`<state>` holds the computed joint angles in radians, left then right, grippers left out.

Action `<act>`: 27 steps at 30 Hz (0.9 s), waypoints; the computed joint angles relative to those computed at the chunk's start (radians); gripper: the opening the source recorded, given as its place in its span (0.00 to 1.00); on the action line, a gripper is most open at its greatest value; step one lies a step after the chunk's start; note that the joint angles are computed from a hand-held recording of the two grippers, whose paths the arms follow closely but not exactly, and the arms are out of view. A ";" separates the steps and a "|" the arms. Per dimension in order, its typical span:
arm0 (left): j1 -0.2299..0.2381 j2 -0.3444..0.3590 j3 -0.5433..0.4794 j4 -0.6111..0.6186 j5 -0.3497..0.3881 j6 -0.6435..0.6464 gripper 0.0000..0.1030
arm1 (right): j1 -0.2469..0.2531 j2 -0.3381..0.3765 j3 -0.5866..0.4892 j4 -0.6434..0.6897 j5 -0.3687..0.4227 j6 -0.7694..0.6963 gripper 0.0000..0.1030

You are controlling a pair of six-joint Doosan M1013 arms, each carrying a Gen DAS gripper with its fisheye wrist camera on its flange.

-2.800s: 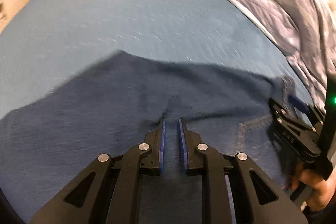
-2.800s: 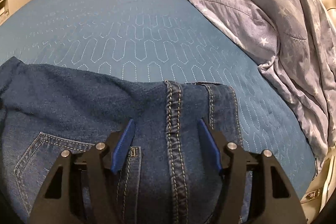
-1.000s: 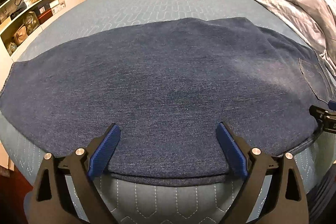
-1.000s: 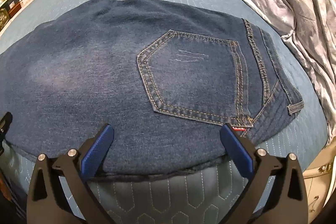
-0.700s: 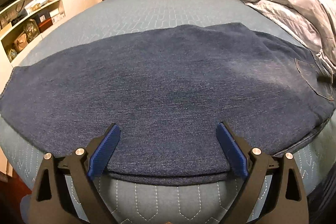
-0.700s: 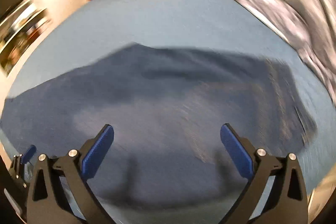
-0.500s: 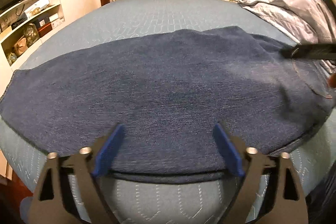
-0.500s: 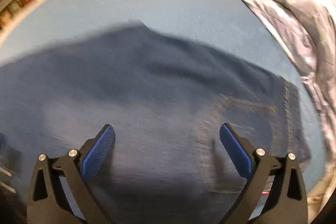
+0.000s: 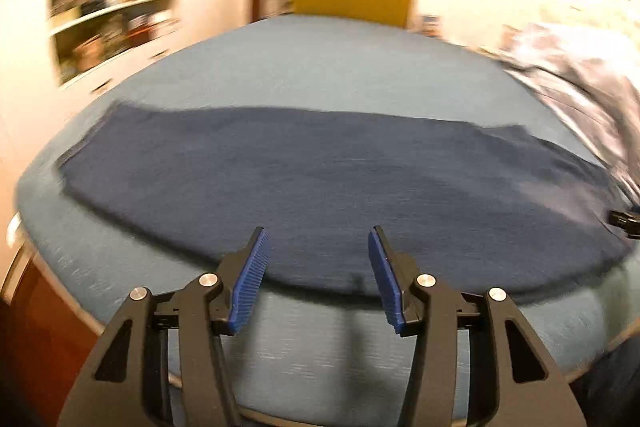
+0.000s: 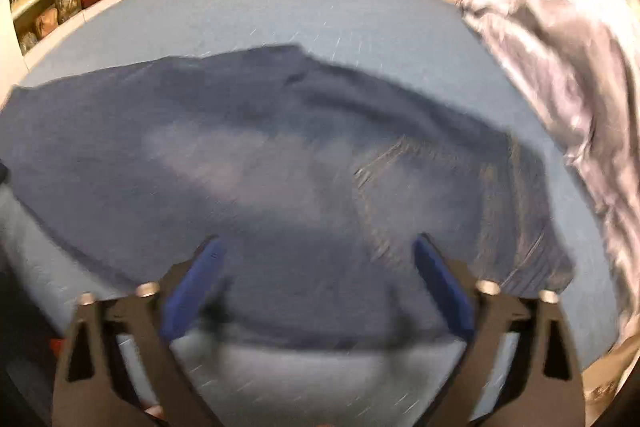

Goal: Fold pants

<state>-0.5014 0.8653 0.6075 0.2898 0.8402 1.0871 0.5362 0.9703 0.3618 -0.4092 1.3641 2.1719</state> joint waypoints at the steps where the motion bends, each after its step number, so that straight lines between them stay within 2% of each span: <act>1: -0.007 -0.003 0.006 -0.024 -0.019 0.058 0.46 | -0.005 -0.033 0.059 0.025 -0.020 0.046 0.67; 3: -0.022 -0.005 0.013 -0.063 -0.044 0.160 0.46 | -0.002 -0.069 0.138 0.026 -0.035 0.021 0.47; 4: -0.032 -0.008 0.020 -0.093 -0.056 0.223 0.46 | 0.011 -0.064 0.141 -0.005 0.002 -0.030 0.40; 5: -0.041 -0.008 0.022 -0.110 -0.062 0.270 0.44 | 0.016 -0.081 0.184 -0.019 -0.014 -0.080 0.37; 6: -0.050 -0.005 0.018 -0.128 -0.064 0.325 0.41 | 0.018 -0.105 0.226 -0.014 -0.054 -0.082 0.27; 7: -0.062 0.002 0.009 -0.150 -0.064 0.400 0.38 | 0.013 -0.113 0.235 0.014 -0.060 -0.094 0.20; 11: -0.103 0.043 -0.057 -0.180 -0.064 0.612 0.33 | 0.012 -0.128 0.253 0.030 -0.064 -0.147 0.11; 13: -0.113 0.083 -0.131 -0.211 -0.047 0.674 0.32 | 0.010 -0.142 0.278 0.060 -0.079 -0.155 0.07; 15: -0.131 0.112 -0.180 -0.187 -0.043 0.709 0.32 | 0.006 -0.148 0.288 0.081 -0.068 -0.148 0.02; 17: -0.144 0.161 -0.265 -0.175 -0.005 0.763 0.30 | -0.003 -0.150 0.295 0.094 -0.057 -0.148 0.02; 20: -0.160 0.227 -0.375 -0.135 0.054 0.823 0.26 | -0.012 -0.199 0.382 0.134 -0.118 -0.091 0.06; 22: -0.168 0.272 -0.456 -0.115 0.103 0.872 0.24 | -0.018 -0.237 0.439 0.136 -0.170 -0.034 0.39; 25: -0.177 0.291 -0.485 -0.092 0.135 0.920 0.22 | -0.017 -0.266 0.478 0.103 -0.227 -0.022 0.52; 27: -0.183 0.285 -0.472 -0.072 0.121 0.954 0.20 | -0.016 -0.265 0.474 0.093 -0.232 -0.072 0.58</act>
<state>-0.6843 1.1507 0.1351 0.2178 0.9616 2.0412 0.5200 0.7050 0.8361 -0.3165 1.1325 2.0998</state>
